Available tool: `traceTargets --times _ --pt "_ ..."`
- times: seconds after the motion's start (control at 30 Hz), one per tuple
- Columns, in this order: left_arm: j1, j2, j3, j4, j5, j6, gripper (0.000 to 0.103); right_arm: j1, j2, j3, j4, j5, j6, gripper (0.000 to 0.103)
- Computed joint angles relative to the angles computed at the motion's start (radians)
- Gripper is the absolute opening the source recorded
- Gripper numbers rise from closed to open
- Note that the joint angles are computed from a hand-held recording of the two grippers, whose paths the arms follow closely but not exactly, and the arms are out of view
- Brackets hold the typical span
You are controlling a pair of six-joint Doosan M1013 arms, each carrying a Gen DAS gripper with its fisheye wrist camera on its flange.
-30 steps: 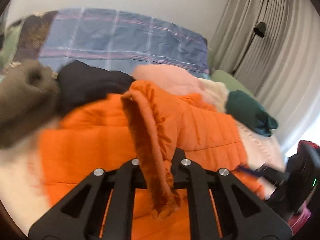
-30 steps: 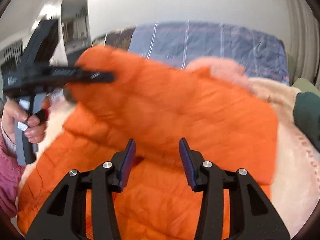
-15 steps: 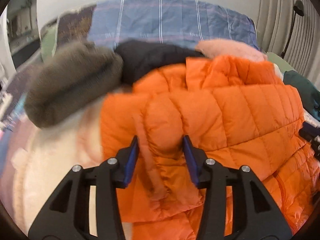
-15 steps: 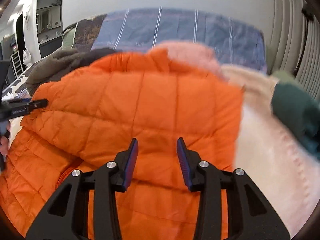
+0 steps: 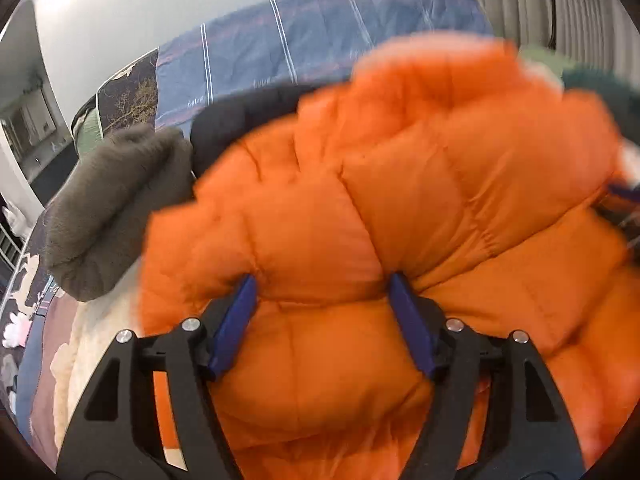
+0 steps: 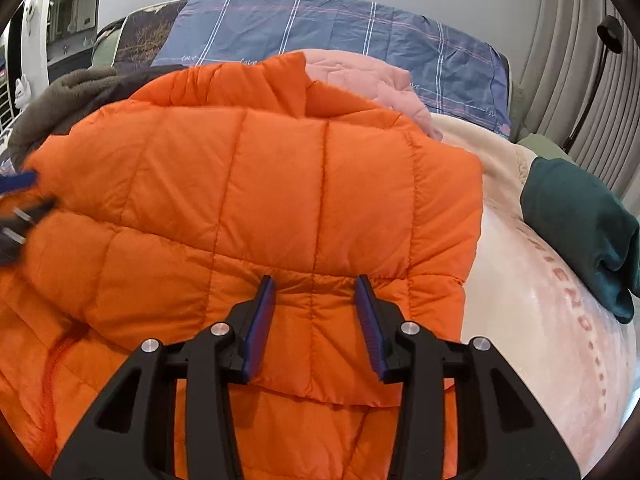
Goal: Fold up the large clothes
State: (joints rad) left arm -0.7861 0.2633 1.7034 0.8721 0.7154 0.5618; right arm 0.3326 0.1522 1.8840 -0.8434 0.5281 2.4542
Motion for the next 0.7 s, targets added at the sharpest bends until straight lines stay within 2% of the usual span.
traceTargets --times 0.17,0.33,0.5,0.6,0.7 --pt "-0.016 0.014 -0.012 0.04 0.05 -0.008 0.072 -0.014 0.017 -0.005 0.045 -0.012 -0.03 0.048" --pt "-0.003 0.011 -0.008 0.007 0.013 -0.009 0.072 -0.035 0.011 -0.001 0.11 -0.044 -0.066 0.052" --pt "0.009 0.015 -0.013 -0.003 -0.003 0.001 0.072 -0.027 0.009 0.001 0.062 -0.033 -0.024 0.054" --pt "0.026 -0.023 0.012 -0.052 -0.054 -0.008 0.072 -0.009 -0.02 0.017 -0.016 0.0 0.064 0.054" --pt "0.031 -0.101 0.077 -0.064 -0.113 -0.075 0.073 0.019 -0.074 0.059 -0.079 0.017 0.117 0.054"
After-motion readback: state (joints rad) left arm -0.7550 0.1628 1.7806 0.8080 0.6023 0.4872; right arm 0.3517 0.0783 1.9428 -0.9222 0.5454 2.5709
